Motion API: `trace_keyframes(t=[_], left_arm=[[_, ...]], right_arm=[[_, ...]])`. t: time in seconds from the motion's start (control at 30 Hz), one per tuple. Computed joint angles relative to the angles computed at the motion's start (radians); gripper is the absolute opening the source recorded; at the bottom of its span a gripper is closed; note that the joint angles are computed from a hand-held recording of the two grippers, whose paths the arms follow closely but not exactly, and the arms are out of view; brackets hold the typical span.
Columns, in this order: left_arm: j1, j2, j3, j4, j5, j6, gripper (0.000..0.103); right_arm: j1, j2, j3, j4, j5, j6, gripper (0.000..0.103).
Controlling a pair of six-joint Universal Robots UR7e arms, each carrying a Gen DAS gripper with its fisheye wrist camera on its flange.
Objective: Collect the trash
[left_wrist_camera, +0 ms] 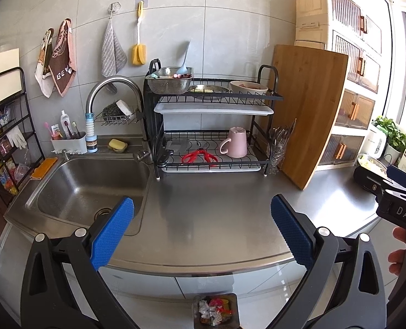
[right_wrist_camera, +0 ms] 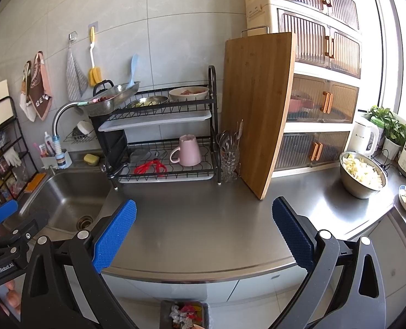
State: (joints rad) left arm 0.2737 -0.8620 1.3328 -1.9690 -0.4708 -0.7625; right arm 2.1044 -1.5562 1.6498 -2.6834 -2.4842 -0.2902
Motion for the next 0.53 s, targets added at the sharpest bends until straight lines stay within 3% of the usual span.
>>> trace_keyframes(t=[0.53], left_arm=[[0.016,0.004,-0.008,-0.025,-0.04,0.021,0.095]], right_arm=[[-0.014,0.0,-0.008,0.031,0.019,0.022,0.1]])
